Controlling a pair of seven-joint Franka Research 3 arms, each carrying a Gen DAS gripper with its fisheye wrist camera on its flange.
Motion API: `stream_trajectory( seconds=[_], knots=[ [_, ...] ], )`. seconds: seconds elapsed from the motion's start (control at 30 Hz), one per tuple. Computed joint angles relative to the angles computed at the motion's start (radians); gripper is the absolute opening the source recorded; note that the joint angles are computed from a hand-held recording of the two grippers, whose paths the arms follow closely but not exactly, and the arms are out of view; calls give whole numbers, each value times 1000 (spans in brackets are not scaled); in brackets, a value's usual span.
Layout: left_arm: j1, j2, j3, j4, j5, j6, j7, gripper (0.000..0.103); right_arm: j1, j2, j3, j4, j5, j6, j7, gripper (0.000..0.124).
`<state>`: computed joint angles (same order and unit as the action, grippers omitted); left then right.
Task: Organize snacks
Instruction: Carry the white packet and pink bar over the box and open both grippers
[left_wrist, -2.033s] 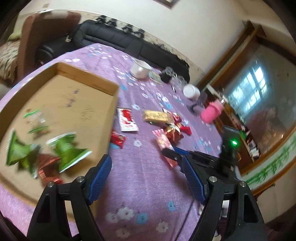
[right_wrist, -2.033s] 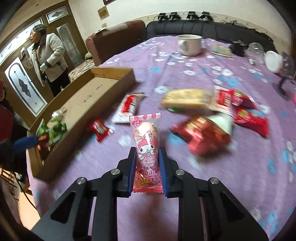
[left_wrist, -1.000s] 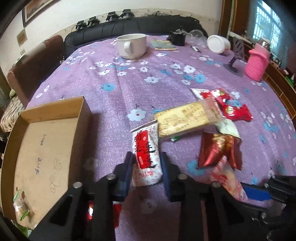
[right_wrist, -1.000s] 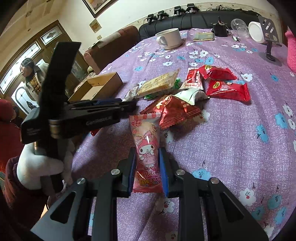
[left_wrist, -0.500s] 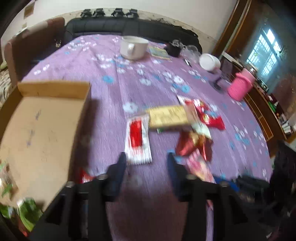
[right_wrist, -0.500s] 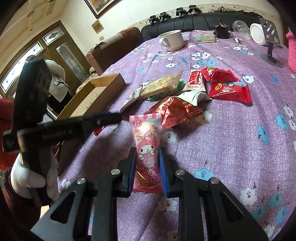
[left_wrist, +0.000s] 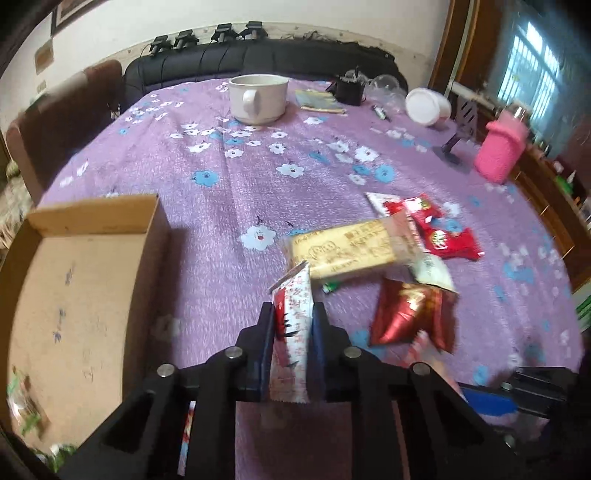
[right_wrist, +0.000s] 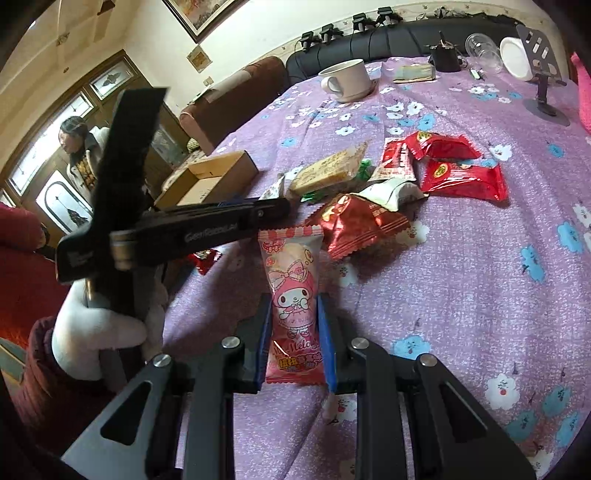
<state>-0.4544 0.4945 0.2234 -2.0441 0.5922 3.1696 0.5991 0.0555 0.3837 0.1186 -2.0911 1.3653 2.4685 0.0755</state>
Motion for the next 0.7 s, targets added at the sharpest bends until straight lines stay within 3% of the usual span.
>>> stream_trajectory(
  seconds=[0.1,0.2,0.3,0.37,0.47,0.7],
  knots=[
    [24,-51,-8,-92,-29,115,0,13,-15,1,-1,3,3,-46,3,26],
    [-55,-96,83,-182,-85,207,13,13,-11,0,-2,1,8,-42,3,26],
    [21,-129,24,-248,-95,307,22,13,-4,-1,-2,-1,13,-22,4,26],
    [14,-145,25,-281,-132,337,58,13,1,-5,-1,-6,20,-4,-1,26],
    [59,-176,-12,-324,-151,381,88,13,8,-16,0,-17,34,20,-3,26],
    [72,-269,23,-481,-365,459,244,13,26,-63,-1,-27,-33,-66,77,26]
  ],
)
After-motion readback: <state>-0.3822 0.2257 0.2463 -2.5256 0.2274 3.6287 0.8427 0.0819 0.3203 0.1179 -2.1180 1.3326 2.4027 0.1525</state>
